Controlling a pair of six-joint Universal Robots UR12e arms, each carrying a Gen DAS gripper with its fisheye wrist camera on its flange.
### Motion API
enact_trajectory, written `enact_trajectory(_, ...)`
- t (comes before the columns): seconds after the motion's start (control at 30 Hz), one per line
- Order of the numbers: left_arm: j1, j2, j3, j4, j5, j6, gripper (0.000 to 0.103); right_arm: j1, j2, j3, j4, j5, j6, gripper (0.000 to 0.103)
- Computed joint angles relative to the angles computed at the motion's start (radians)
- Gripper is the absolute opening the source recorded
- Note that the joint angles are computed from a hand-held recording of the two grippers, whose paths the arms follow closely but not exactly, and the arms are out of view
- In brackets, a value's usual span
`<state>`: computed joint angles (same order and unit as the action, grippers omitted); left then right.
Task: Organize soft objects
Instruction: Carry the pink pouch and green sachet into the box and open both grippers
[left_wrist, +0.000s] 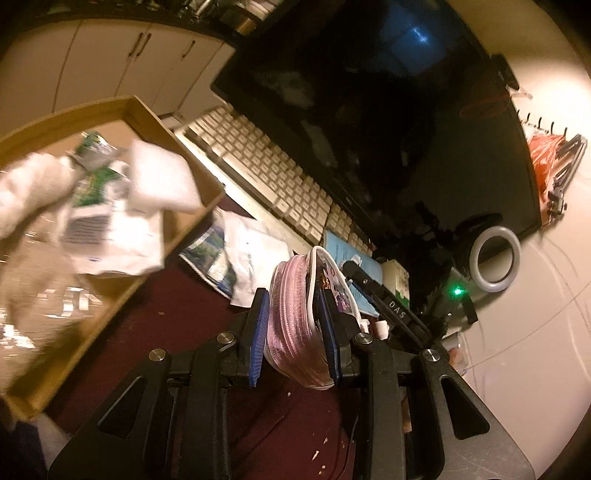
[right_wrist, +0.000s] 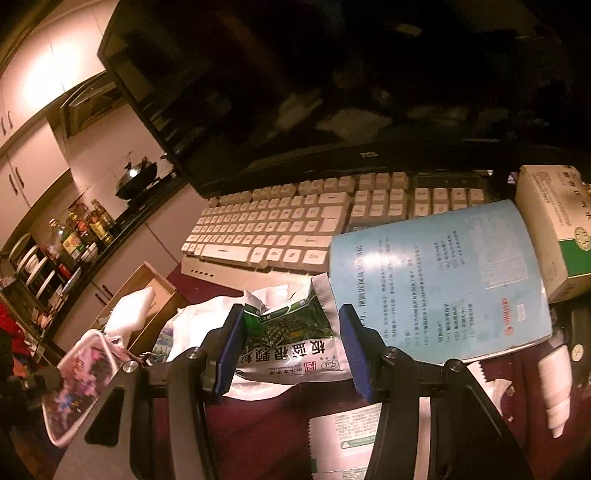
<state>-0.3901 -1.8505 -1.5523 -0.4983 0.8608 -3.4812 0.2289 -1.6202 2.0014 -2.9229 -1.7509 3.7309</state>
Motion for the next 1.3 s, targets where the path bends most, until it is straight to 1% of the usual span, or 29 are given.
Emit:
enact_trajectory(0.07,0.016,0.015,-0.016,0.021,0.001,-0.009,0.026,0.003,0.003,-0.001,-0.014,0.011,-0.017,0.051)
enact_trajectory(0.13,0.032,0.032,-0.030,0.043,0.017,-0.020,0.026,0.003,0.005,0.001,-0.039,0.035,-0.038,0.051)
enact_trajectory(0.2,0.046,0.045,-0.042,0.062,0.032,-0.027,0.026,0.011,0.011,-0.003,-0.062,0.042,-0.078,0.051)
enact_trajectory(0.27,0.065,0.060,-0.059,0.092,0.064,-0.043,0.026,0.018,0.015,-0.006,-0.083,0.051,-0.119,0.051)
enact_trajectory(0.37,0.095,0.079,-0.085,0.125,0.113,-0.070,0.026,0.026,0.020,-0.013,-0.104,0.074,-0.153,0.051)
enact_trajectory(0.47,0.124,0.092,-0.109,0.143,0.145,-0.102,0.026,0.037,0.030,-0.042,-0.057,0.103,-0.159,0.051)
enact_trajectory(0.53,0.139,0.094,-0.117,0.153,0.159,-0.128,0.026,0.050,0.048,-0.073,-0.038,0.162,-0.177,0.051)
enact_trajectory(0.57,0.151,0.096,-0.123,0.161,0.157,-0.140,0.026,0.057,0.055,-0.086,-0.027,0.171,-0.190,0.051)
enact_trajectory(0.63,0.166,0.096,-0.128,0.174,0.158,-0.151,0.026,0.088,0.086,-0.134,0.001,0.192,-0.230,0.051)
enact_trajectory(0.67,0.170,0.096,-0.129,0.179,0.166,-0.150,0.026,0.095,0.096,-0.148,0.007,0.204,-0.240,0.051)
enact_trajectory(0.73,0.178,0.094,-0.127,0.175,0.183,-0.145,0.026,0.116,0.132,-0.199,0.029,0.244,-0.268,0.051)
enact_trajectory(0.87,0.199,0.084,-0.127,0.181,0.180,-0.163,0.026,0.144,0.196,-0.281,0.079,0.286,-0.306,0.051)
enact_trajectory(0.93,0.210,0.074,-0.123,0.186,0.168,-0.175,0.026,0.155,0.228,-0.318,0.109,0.285,-0.314,0.051)
enact_trajectory(1.03,0.218,0.058,-0.110,0.168,0.157,-0.174,0.026,0.165,0.263,-0.362,0.169,0.274,-0.313,0.051)
enact_trajectory(1.1,0.217,0.050,-0.097,0.144,0.158,-0.152,0.026,0.173,0.282,-0.381,0.204,0.262,-0.320,0.051)
enact_trajectory(1.2,0.212,0.035,-0.080,0.121,0.192,-0.123,0.026,0.197,0.295,-0.389,0.215,0.202,-0.364,0.051)
enact_trajectory(1.23,0.210,0.030,-0.076,0.117,0.205,-0.122,0.026,0.201,0.298,-0.390,0.211,0.193,-0.375,0.051)
enact_trajectory(1.3,0.210,0.018,-0.068,0.113,0.201,-0.126,0.026,0.203,0.299,-0.379,0.181,0.193,-0.382,0.052)
